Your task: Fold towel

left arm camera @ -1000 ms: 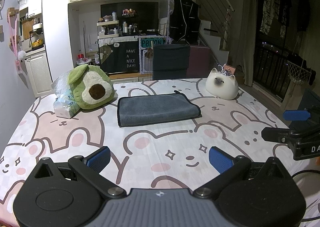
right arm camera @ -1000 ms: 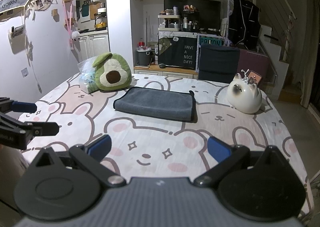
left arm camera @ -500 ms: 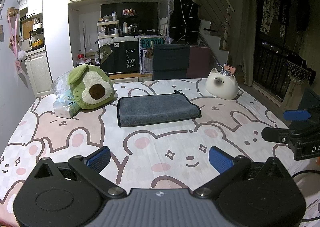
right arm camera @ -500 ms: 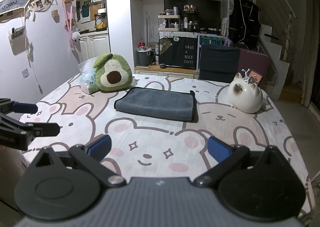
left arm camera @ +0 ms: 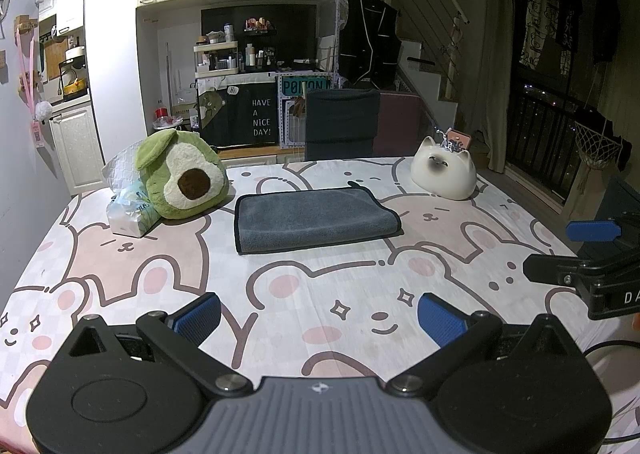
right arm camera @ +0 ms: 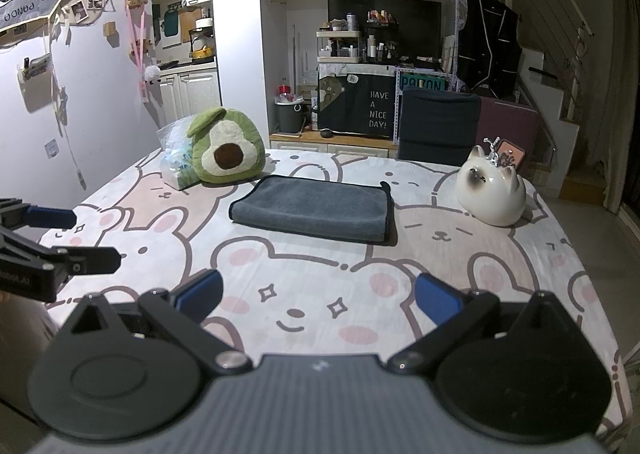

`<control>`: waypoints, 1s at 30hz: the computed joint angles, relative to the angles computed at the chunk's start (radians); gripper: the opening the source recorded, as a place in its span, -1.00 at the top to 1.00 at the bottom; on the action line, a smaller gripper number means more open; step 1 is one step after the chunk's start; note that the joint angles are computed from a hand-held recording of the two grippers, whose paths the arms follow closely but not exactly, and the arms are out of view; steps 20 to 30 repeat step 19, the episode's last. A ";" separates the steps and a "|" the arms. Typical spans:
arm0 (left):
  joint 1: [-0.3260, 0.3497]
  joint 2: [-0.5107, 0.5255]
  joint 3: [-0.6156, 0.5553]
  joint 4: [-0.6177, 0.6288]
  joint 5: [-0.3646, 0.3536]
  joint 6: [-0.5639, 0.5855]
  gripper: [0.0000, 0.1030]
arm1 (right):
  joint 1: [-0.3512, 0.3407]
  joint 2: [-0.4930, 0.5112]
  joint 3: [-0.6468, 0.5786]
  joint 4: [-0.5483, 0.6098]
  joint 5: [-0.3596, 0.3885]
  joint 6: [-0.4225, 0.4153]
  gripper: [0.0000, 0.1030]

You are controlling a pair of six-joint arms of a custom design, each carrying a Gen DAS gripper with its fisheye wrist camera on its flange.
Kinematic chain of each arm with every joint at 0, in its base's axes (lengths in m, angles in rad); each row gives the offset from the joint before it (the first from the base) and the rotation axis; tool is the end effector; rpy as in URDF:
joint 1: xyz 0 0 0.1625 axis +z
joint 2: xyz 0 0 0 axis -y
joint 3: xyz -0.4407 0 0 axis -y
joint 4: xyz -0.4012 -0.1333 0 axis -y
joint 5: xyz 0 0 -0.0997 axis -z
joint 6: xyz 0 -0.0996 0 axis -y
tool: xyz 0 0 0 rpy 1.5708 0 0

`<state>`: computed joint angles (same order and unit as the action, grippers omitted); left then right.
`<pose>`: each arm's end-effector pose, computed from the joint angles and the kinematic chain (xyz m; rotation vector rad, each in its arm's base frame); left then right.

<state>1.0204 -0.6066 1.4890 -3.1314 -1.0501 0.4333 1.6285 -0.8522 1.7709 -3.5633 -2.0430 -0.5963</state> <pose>-0.2358 -0.7339 0.0992 0.9797 2.3291 -0.9250 0.1259 -0.6529 0.2207 0.4063 -2.1740 1.1161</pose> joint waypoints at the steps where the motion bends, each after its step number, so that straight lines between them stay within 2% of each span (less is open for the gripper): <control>1: 0.000 0.000 0.000 0.000 0.000 0.000 -1.00 | -0.001 -0.002 0.002 0.001 0.000 -0.001 -0.99; 30: 0.000 -0.002 0.000 0.002 0.004 0.001 -1.00 | -0.001 -0.002 0.004 -0.004 0.006 0.006 -0.99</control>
